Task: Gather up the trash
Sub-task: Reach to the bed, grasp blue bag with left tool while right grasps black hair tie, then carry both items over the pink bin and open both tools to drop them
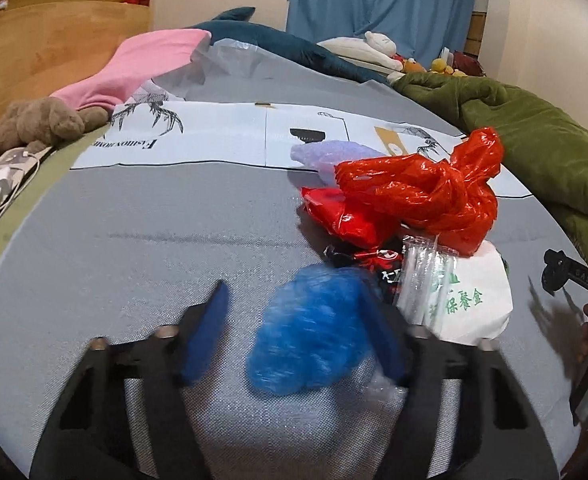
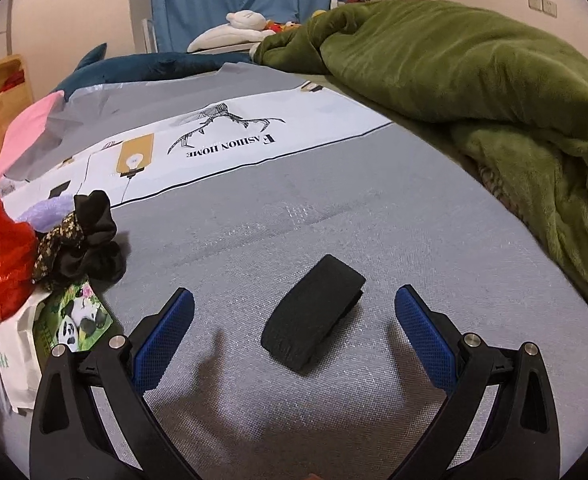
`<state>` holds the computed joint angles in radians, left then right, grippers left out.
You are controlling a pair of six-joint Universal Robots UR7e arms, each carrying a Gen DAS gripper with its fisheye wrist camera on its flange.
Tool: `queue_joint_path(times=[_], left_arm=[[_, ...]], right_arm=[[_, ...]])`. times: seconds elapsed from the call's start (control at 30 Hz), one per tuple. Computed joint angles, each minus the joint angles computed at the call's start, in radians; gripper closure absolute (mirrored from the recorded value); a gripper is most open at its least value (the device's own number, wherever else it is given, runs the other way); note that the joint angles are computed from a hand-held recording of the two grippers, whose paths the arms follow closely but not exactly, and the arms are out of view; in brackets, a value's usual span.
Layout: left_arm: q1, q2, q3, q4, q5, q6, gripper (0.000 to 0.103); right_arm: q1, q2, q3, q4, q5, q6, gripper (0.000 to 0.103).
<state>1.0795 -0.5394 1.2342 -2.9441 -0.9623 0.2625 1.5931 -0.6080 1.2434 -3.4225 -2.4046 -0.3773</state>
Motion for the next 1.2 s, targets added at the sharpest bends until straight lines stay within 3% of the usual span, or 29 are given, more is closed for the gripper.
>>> queue_joint_path(times=[0.1,0.2,0.23,0.33,0.47,0.7,0.97,1.2], left_arm=[[-0.003,-0.010,0.025,-0.053,-0.025,0.035,0.073],[-0.002,-0.016,0.030,-0.056,-0.036,0.051,0.090],[0.000,-0.020,0.031,-0.047,-0.042,0.047,0.092],[0.002,-0.028,0.035,-0.044,-0.050,0.036,0.100],[-0.003,-0.037,0.040,-0.072,-0.048,0.036,0.101],[-0.022,-0.083,0.076,-0.119,-0.074,0.025,0.101],[-0.067,-0.206,0.231,-0.157,-0.116,0.027,0.101],[-0.138,-0.333,0.412,-0.175,-0.155,0.009,0.101]], right_arm=[[0.003,0.005,-0.003,-0.002,0.012,-0.036,0.031],[0.002,-0.004,0.002,0.048,0.031,-0.028,0.066],[0.000,-0.008,0.004,0.070,0.034,-0.015,0.078],[0.000,-0.023,0.024,0.063,0.061,-0.007,0.080],[0.003,-0.067,0.090,0.042,0.108,0.032,0.080],[0.035,-0.157,0.233,-0.004,0.122,0.060,0.080],[0.102,-0.240,0.371,-0.089,0.106,0.022,0.080],[0.179,-0.339,0.564,-0.211,0.083,0.017,0.080]])
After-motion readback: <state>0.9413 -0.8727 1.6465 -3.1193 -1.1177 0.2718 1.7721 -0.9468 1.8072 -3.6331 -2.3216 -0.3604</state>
